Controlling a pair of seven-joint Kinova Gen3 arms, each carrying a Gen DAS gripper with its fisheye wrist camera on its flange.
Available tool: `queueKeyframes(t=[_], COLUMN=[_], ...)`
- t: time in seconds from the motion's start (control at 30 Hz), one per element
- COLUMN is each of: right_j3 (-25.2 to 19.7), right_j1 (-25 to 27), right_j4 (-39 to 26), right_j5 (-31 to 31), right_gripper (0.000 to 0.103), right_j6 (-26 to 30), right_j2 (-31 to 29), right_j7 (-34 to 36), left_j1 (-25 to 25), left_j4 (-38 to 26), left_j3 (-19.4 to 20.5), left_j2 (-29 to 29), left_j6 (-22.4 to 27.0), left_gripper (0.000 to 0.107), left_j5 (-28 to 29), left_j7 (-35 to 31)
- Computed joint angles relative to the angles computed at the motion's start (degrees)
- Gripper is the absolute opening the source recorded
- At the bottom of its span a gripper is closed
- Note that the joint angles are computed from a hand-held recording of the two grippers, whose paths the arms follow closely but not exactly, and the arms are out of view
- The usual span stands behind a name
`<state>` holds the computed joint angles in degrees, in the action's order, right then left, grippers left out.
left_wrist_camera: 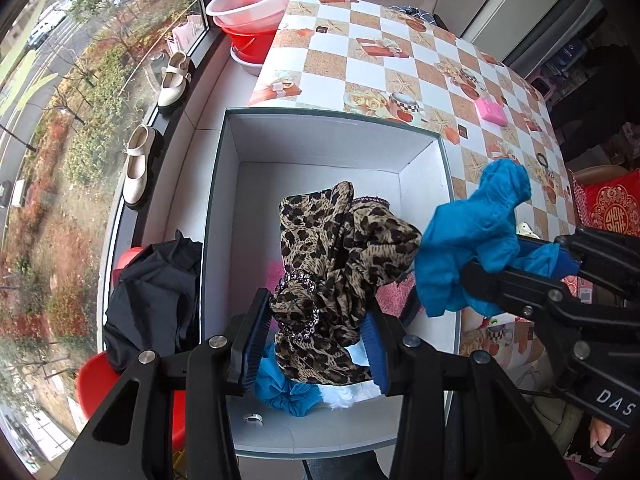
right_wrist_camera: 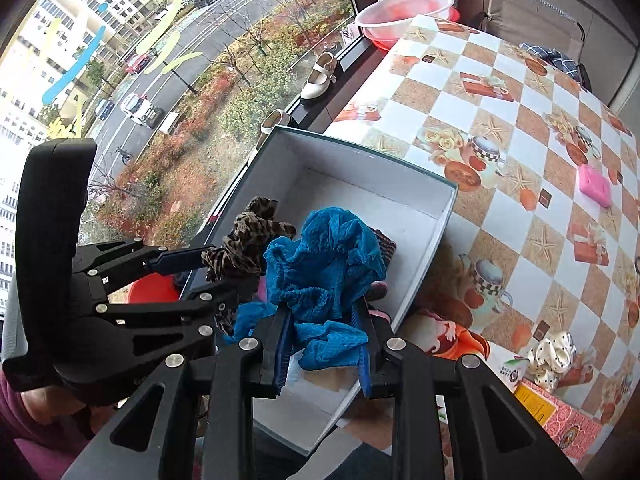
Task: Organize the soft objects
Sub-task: 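Open the left tool over the box while the right tool releases the blue cloth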
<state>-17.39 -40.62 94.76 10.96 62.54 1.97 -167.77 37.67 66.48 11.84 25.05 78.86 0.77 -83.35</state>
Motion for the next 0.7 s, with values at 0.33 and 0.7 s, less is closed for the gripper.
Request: queueKeyframes(t=[0.33,0.7], right_j3=[1.9,1.5], right_j1=[2.1,3.9], right_j4=[0.3,1.9], right_j5=[-2.9,-3.2], right_gripper=[0.028,0.063], right_j6=[-2.9,-4.3], right_j2=[0.8,-1.2], right_j7=[3.0,-0.4], left_j1=[0.1,1.2], left_j4=[-1.5,-4.4], left_j3=[-0.2,-0.7], left_j2=[0.9,2.8], left_j6=[0.8,3.0], left_gripper=[0.067,0.087], left_j5=[-0.3,0.0], left_j7=[0.1,1.0])
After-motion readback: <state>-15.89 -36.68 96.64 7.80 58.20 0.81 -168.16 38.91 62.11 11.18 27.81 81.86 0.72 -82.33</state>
